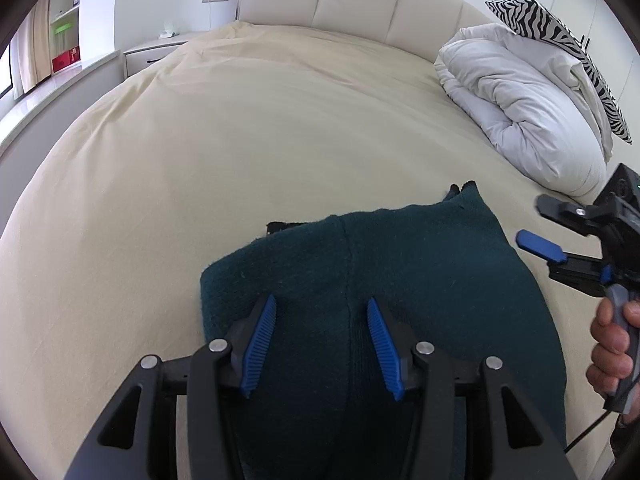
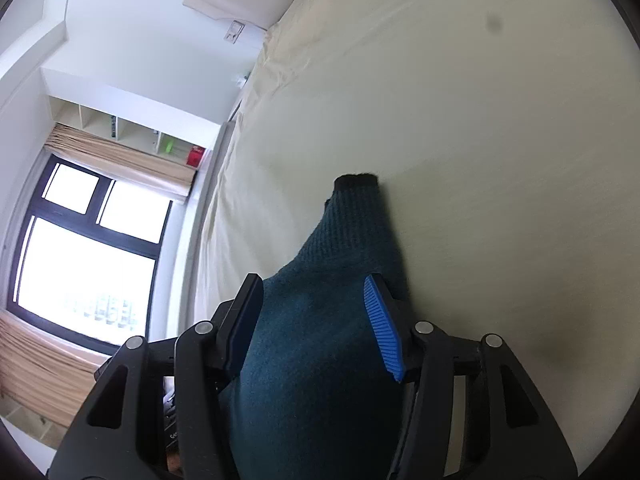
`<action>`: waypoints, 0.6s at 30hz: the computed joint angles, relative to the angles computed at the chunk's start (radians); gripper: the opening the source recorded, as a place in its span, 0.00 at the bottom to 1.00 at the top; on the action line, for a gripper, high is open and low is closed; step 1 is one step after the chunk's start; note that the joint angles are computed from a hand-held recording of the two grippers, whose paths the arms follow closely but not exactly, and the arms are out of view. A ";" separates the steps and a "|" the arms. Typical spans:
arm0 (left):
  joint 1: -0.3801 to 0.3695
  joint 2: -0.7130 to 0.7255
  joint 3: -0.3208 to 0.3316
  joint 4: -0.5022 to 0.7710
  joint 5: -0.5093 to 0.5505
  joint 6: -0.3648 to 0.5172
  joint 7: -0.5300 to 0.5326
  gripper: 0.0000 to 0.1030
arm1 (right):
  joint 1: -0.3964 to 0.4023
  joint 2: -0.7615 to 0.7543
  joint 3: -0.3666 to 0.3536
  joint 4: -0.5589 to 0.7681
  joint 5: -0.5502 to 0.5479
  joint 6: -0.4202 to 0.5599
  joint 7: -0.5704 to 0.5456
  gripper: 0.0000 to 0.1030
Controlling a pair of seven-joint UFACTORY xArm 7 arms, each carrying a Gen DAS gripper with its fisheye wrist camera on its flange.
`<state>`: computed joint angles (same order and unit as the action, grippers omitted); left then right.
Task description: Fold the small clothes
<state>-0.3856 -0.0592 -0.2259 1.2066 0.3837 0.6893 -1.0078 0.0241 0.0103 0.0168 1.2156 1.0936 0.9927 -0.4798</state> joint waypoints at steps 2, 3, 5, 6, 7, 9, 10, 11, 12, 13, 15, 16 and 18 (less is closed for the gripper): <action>-0.001 0.001 -0.001 0.004 0.004 0.006 -0.002 0.50 | -0.012 -0.047 -0.015 -0.018 0.062 0.125 -0.086 0.51; -0.001 0.001 -0.001 0.005 0.006 0.008 -0.003 0.50 | -0.006 -0.078 -0.016 -0.036 0.081 0.173 -0.118 0.51; -0.002 0.000 -0.001 0.004 0.002 0.007 0.000 0.50 | 0.018 -0.134 -0.020 -0.070 0.084 0.272 -0.176 0.51; -0.002 0.000 0.000 0.002 0.000 0.004 -0.001 0.50 | 0.040 -0.162 -0.010 -0.098 0.076 0.296 -0.186 0.51; -0.002 0.002 0.000 0.004 0.000 0.003 0.000 0.50 | 0.055 -0.174 -0.015 -0.113 0.063 0.336 -0.203 0.51; -0.002 0.005 0.000 0.004 0.003 -0.001 -0.001 0.50 | 0.084 -0.203 -0.007 -0.165 0.008 0.382 -0.228 0.51; -0.003 0.007 -0.001 0.005 0.006 -0.002 -0.002 0.50 | 0.092 -0.223 -0.005 -0.198 -0.038 0.383 -0.237 0.51; -0.003 0.004 0.001 -0.001 0.005 -0.006 0.002 0.50 | 0.097 -0.253 -0.007 -0.247 -0.075 0.375 -0.256 0.51; -0.003 0.003 0.001 -0.004 0.008 -0.011 0.000 0.50 | 0.092 -0.298 -0.028 -0.321 -0.086 0.372 -0.291 0.51; -0.002 -0.002 0.002 -0.011 0.004 -0.019 0.001 0.50 | 0.090 -0.323 -0.049 -0.359 -0.074 0.376 -0.307 0.51; 0.002 -0.013 0.007 -0.028 -0.019 -0.045 0.008 0.50 | 0.076 -0.373 -0.094 -0.403 -0.068 0.413 -0.302 0.51; 0.005 -0.029 0.010 -0.047 -0.040 -0.067 0.017 0.50 | 0.068 -0.387 -0.108 -0.405 -0.077 0.425 -0.287 0.51; 0.012 -0.081 0.016 -0.099 -0.096 -0.106 0.033 0.50 | 0.050 -0.422 -0.130 -0.427 -0.111 0.443 -0.268 0.51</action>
